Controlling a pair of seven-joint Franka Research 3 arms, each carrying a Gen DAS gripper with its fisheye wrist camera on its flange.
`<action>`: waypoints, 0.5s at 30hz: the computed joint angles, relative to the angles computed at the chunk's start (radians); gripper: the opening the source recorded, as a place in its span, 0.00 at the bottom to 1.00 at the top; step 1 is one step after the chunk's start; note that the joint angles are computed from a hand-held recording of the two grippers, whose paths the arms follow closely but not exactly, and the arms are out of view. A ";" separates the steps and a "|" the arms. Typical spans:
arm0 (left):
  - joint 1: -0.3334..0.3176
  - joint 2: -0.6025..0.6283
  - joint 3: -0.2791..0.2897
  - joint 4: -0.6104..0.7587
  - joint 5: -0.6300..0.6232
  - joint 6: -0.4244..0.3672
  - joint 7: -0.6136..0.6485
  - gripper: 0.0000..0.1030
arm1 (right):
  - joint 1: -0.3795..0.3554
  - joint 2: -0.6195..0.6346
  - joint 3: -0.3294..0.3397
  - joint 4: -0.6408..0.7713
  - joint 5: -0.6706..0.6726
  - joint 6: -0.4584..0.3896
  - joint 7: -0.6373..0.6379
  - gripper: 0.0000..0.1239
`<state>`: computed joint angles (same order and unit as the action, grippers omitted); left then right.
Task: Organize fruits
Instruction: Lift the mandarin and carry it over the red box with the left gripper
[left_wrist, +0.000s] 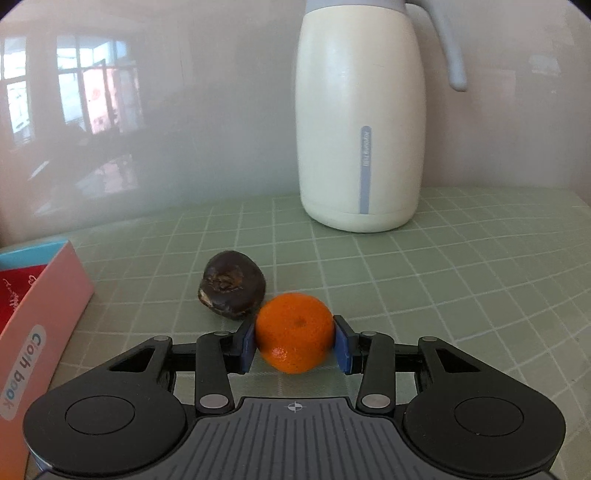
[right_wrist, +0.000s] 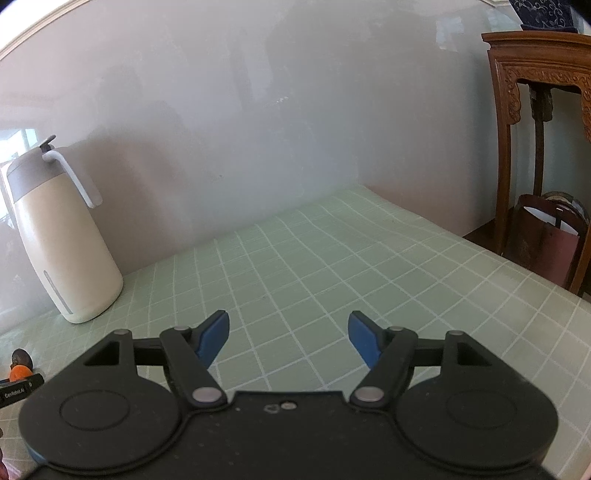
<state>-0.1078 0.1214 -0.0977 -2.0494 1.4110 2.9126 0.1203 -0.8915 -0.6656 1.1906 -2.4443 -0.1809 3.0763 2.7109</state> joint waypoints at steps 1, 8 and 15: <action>-0.002 -0.009 0.000 -0.007 0.014 0.000 -0.008 0.41 | -0.001 -0.001 0.002 0.002 -0.001 0.000 0.001 0.57; 0.025 -0.111 -0.013 -0.072 0.102 0.015 -0.082 0.41 | 0.001 0.012 0.011 0.010 0.006 0.007 0.003 0.57; 0.070 -0.219 -0.033 -0.148 0.162 0.027 -0.136 0.41 | -0.014 0.028 0.045 0.042 0.011 0.007 0.000 0.57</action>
<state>-0.0374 -0.0977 -0.1307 -2.1974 1.5731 2.9393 -0.0159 -0.9057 -0.6378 1.2352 -2.4025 -0.1702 3.0831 2.7106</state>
